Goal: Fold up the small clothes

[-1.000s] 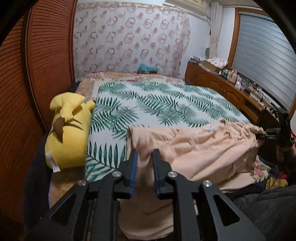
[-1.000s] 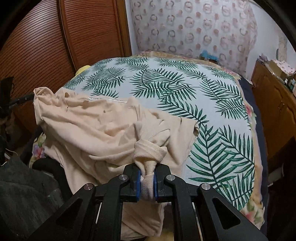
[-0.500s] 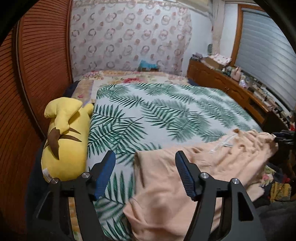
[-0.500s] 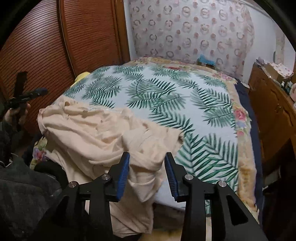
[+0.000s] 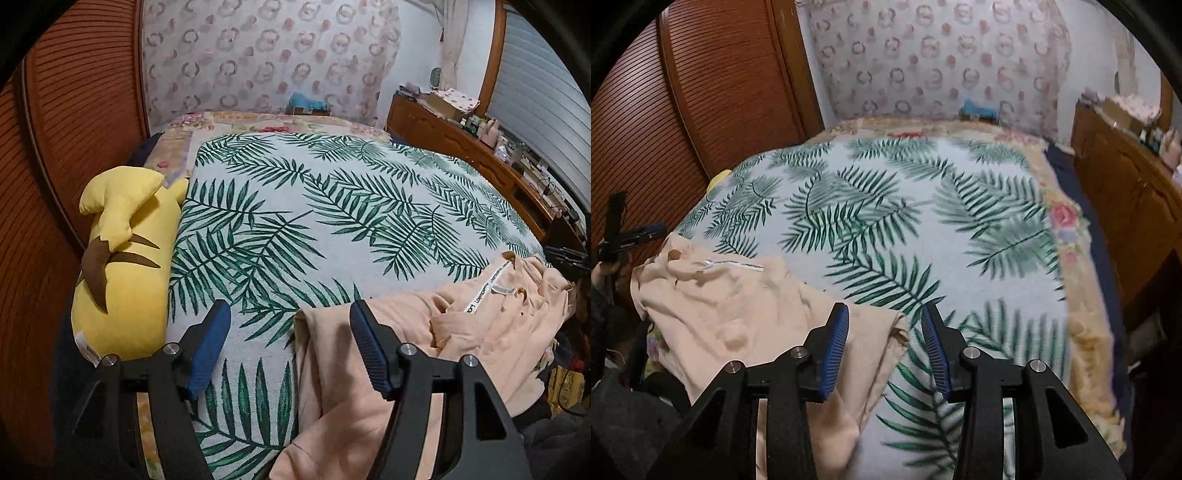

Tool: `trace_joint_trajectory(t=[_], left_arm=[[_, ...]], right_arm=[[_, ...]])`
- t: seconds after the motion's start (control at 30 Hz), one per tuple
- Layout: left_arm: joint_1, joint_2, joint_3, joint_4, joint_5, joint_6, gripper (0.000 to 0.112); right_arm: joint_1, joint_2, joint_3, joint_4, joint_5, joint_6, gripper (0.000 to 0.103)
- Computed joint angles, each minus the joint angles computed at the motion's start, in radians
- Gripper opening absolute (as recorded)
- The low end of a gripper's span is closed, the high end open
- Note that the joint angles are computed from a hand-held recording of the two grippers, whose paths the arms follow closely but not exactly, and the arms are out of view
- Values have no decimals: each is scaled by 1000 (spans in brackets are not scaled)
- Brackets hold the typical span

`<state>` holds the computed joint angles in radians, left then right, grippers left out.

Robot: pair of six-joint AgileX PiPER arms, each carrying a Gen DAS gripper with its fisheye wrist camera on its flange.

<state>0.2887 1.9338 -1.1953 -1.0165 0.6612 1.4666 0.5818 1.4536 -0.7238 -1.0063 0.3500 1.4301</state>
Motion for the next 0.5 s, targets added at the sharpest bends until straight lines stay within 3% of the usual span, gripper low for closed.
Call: trace_joint_trajectory(t=[0.17, 0.37, 0.5], left_arm=[[-19, 13, -8, 19, -5, -15, 68], [-33, 28, -6, 45, -2, -25, 58], [-44, 34, 17, 60, -29, -23, 57]], right_arm=[[-26, 70, -26, 5, -47, -12, 45], [-20, 123, -54, -10, -26, 6, 49], [-2, 137, -63, -49, -3, 38, 49]])
